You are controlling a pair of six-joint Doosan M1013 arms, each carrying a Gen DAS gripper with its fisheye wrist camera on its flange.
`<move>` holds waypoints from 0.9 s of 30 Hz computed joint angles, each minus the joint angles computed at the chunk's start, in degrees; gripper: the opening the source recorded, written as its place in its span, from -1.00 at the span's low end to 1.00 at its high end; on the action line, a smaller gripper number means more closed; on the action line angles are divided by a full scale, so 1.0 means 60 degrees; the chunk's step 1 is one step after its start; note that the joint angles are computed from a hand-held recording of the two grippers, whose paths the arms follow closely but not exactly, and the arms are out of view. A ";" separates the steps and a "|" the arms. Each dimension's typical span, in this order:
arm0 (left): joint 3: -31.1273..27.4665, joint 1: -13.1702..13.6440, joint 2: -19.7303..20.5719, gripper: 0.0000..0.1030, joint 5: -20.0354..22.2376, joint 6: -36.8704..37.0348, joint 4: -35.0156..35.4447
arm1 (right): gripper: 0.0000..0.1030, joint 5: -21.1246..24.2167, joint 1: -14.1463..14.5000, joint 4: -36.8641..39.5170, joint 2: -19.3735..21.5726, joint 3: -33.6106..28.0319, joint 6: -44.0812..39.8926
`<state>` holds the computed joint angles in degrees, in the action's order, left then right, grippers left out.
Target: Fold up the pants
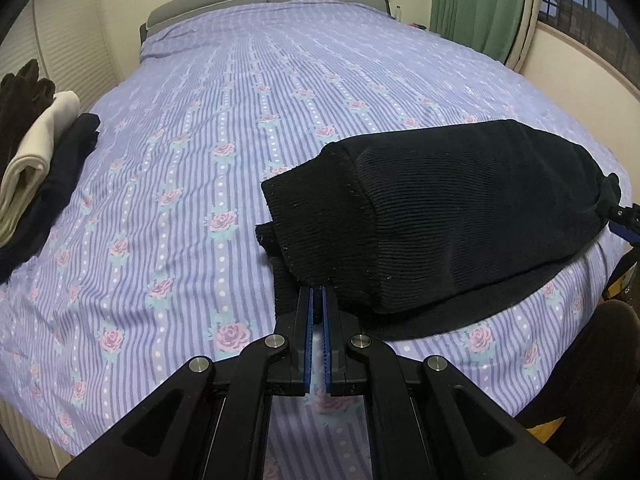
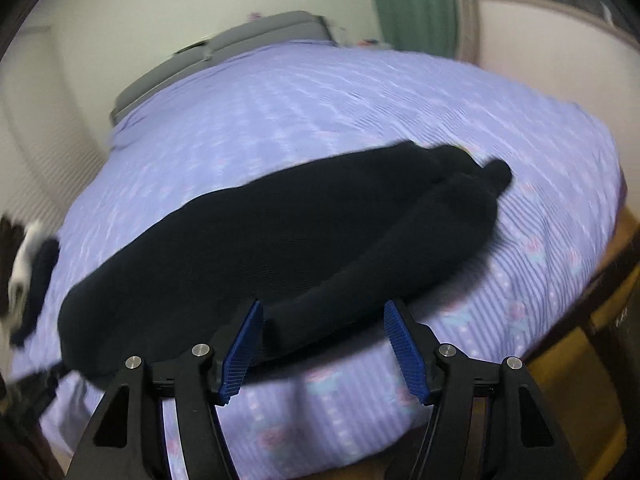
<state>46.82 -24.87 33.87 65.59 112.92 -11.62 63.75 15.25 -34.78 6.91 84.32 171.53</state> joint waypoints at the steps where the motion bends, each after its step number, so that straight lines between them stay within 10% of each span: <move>1: -0.0033 0.0007 0.0018 -0.89 0.0025 -0.0011 -0.0018 | 0.24 -0.0073 -0.0140 0.0255 -0.0029 0.0053 0.0070; 6: -0.0059 -0.0014 0.0024 -0.89 0.0008 -0.0009 0.0055 | 0.19 -0.0489 -0.0475 0.0850 -0.0033 0.0262 0.0078; 11: -0.0088 -0.0032 0.0023 -0.89 0.0054 -0.0038 0.0036 | -0.69 -0.0742 -0.0353 0.0171 -0.0145 0.0407 0.0474; 17: 0.0072 -0.0106 -0.0116 -0.88 0.0131 0.0106 -0.0134 | -0.72 0.0066 -0.0106 -0.1291 -0.0174 -0.0070 -0.0082; 27: 0.0298 -0.0027 -0.0251 -0.88 -0.0028 -0.0202 0.0128 | -0.69 -0.0197 -0.0428 0.0388 -0.0069 0.0269 -0.1399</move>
<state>48.61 -25.03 32.36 65.42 111.71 -10.85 62.57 12.68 -32.45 6.49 85.94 163.14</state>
